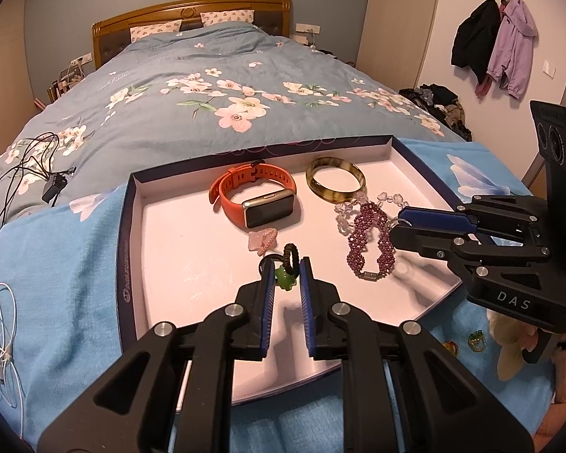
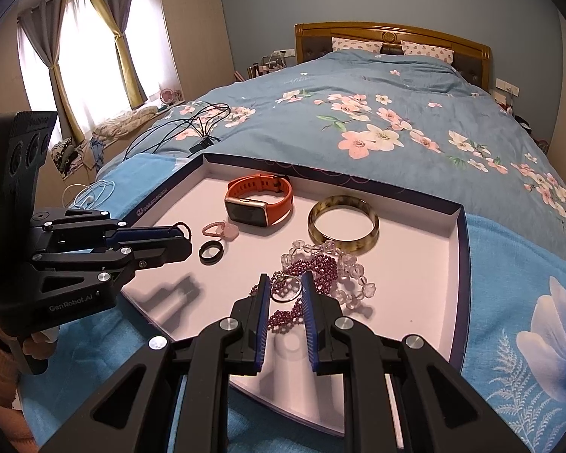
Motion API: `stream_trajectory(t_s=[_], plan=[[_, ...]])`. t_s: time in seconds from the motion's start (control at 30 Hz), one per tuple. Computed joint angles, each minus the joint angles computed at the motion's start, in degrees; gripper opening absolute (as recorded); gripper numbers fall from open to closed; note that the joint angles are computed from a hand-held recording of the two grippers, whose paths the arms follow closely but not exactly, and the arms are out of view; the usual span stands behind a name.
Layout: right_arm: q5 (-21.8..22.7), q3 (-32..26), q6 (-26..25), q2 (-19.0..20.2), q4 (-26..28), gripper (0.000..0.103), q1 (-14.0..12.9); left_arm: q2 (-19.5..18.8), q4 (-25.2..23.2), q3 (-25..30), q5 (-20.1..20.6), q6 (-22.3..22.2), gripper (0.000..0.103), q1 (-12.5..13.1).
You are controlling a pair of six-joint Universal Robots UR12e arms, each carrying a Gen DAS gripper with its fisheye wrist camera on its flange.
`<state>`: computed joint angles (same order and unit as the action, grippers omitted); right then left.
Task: Organize jewelry
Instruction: 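Carry the green-stone ring with the left tool over the box while the right tool carries the silver ring there, then open the left tool to drop the green-stone ring in the box while the right tool releases the silver ring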
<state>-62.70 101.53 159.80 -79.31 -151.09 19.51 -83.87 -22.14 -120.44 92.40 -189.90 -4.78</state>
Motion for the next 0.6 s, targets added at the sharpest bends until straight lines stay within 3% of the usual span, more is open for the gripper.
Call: stream_trajectory(t_s=[0.6], plan=[[-2.3,-1.5,-0.1,1.4,1.7,0.015,0.9,-1.5,-1.5,0.9,0.0,-0.2,0.014,0.4]])
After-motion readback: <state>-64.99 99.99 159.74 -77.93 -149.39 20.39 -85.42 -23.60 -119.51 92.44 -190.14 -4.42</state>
